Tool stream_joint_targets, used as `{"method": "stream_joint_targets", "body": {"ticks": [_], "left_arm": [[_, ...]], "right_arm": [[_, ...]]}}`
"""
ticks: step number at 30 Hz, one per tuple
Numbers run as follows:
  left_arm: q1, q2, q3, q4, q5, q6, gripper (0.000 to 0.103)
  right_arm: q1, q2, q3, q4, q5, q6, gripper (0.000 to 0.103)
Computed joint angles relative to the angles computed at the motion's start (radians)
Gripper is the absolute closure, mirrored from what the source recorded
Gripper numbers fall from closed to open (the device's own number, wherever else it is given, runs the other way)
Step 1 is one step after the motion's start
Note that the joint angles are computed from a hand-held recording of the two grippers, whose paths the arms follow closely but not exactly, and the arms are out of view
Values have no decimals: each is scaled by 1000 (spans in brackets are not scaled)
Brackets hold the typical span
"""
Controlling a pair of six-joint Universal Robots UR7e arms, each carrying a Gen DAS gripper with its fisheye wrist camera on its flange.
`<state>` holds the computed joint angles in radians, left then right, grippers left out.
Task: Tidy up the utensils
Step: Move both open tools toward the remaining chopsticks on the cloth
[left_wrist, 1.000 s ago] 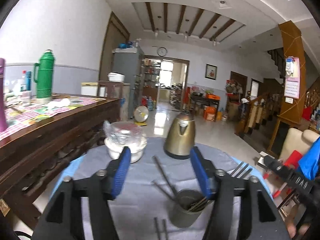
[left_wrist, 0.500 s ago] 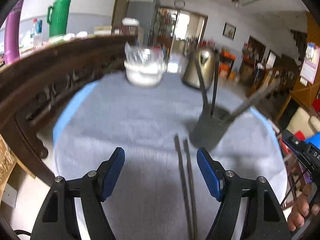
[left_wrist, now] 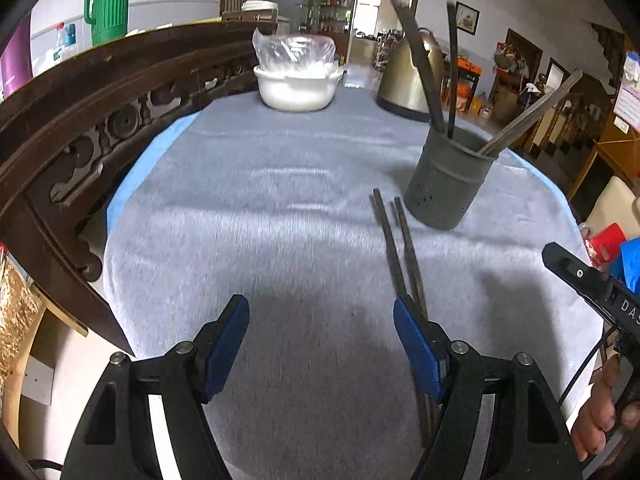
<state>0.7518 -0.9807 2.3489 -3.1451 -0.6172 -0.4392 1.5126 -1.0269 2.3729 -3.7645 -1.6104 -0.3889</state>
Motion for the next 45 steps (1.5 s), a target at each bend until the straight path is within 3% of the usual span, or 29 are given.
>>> {"method": "stream_joint_targets", "body": {"ticks": [4, 7, 14, 28, 45], "left_arm": [[-1, 15, -7, 4, 3, 1, 28], [-10, 33, -15, -4, 17, 17, 28], [-5, 72, -63, 52, 27, 19, 28], [28, 93, -77, 49, 18, 7, 28], [24, 30, -27, 11, 48, -26, 28]], "right_arm": [[-49, 1, -11, 30, 96, -12, 90], [-108, -6, -8, 55, 210, -18, 90], [-149, -4, -3, 69, 288, -38, 90], [-120, 30, -6, 24, 227, -92, 90], [-97, 42, -30, 47, 137, -66, 90]]}}
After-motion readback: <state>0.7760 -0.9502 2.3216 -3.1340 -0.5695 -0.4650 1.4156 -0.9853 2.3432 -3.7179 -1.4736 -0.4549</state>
